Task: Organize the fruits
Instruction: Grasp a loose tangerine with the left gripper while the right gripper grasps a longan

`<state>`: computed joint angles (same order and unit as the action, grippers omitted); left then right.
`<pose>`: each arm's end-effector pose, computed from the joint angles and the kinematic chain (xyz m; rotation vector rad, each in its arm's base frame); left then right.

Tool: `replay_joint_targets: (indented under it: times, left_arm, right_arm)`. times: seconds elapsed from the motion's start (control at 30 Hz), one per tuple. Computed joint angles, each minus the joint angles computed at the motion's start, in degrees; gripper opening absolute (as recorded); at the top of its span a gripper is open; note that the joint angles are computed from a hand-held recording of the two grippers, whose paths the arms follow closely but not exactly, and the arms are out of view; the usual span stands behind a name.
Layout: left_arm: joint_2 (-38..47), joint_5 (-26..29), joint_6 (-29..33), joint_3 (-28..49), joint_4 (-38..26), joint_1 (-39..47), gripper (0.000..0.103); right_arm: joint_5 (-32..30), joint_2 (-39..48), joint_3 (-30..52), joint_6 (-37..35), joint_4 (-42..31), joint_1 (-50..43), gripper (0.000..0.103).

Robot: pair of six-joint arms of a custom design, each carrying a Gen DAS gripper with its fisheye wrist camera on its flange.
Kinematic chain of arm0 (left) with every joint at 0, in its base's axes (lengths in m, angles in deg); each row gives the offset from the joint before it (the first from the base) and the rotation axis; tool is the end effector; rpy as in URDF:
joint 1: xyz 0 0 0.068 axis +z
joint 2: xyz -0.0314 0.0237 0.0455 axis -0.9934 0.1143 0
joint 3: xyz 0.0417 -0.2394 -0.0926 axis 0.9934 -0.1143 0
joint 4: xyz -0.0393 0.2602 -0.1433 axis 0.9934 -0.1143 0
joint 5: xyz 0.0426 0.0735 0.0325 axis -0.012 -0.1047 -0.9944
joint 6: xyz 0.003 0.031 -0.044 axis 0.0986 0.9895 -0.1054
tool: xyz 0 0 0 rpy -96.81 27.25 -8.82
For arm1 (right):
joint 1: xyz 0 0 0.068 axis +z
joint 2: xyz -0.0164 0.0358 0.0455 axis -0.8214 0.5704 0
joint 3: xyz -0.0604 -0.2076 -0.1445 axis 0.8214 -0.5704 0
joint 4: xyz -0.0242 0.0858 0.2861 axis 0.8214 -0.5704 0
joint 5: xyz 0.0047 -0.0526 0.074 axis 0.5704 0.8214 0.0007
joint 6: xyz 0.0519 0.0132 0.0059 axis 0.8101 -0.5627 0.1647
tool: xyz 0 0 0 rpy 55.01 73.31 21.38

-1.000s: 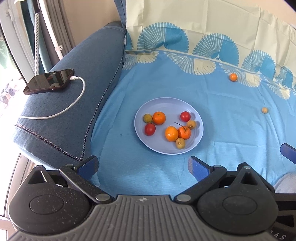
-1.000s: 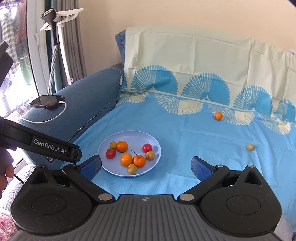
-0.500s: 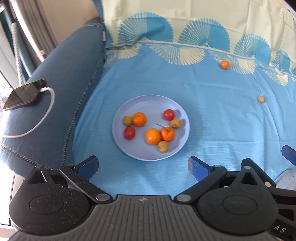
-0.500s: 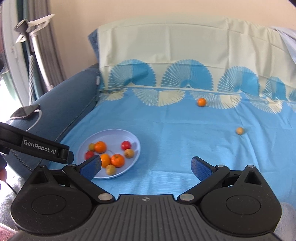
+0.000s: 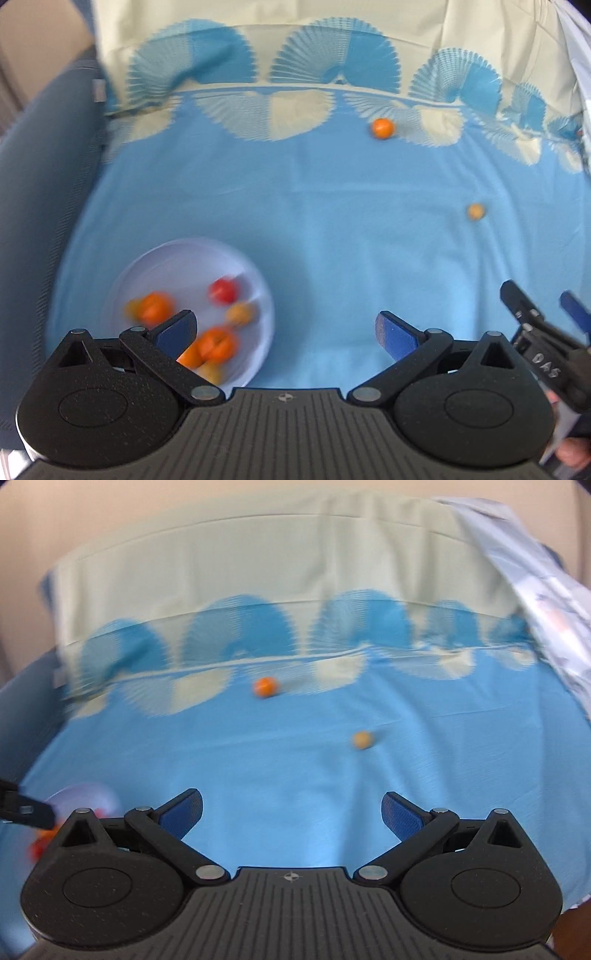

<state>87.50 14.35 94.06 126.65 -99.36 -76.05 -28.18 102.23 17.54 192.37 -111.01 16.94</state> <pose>0.2475 0.0237 0.2921 0.6205 2.6004 -0.1115 0.0839 0.1690 0.2222 0.6868 2.0993 -0.2239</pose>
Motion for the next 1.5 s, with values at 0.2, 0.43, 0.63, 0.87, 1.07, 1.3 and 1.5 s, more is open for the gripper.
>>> replay_joint_targets:
  times: [0.2,0.43,0.63,0.87,1.07,1.3,1.5]
  left_arm:
    - [15.8,-7.9,-15.1,6.1,14.1,-18.1,0.103]
    - [39.5,-15.3,-17.1,18.7,31.2,-29.7,0.103]
    - [59.9,-16.8,-16.0,36.5,33.8,-33.5,0.103]
    - [72.9,-13.9,-16.9,52.6,30.1,-33.6,0.103]
    - [73.3,-13.9,-18.3,53.1,30.1,-33.4,0.102]
    - [65.3,-12.1,-15.2,42.0,35.8,-33.5,0.042]
    - [54.5,-11.3,-16.6,30.7,32.9,-31.9,0.042]
  right_arm:
    - [1.8,-15.1,-15.4,-30.9,22.9,-24.4,0.102]
    - [-10.1,-10.6,-25.7,-65.0,61.2,-52.4,0.102]
    - [-17.5,3.4,-25.3,-76.0,79.8,-62.1,0.103]
    - [-14.1,7.8,-26.2,-79.5,86.8,-60.8,0.103]
    - [-13.0,7.9,-25.9,-79.0,85.8,-59.8,0.102]
    - [-9.2,5.5,-24.5,-76.4,78.9,-55.0,0.028]
    - [-7.7,1.8,-27.4,-77.4,82.5,-55.3,0.027]
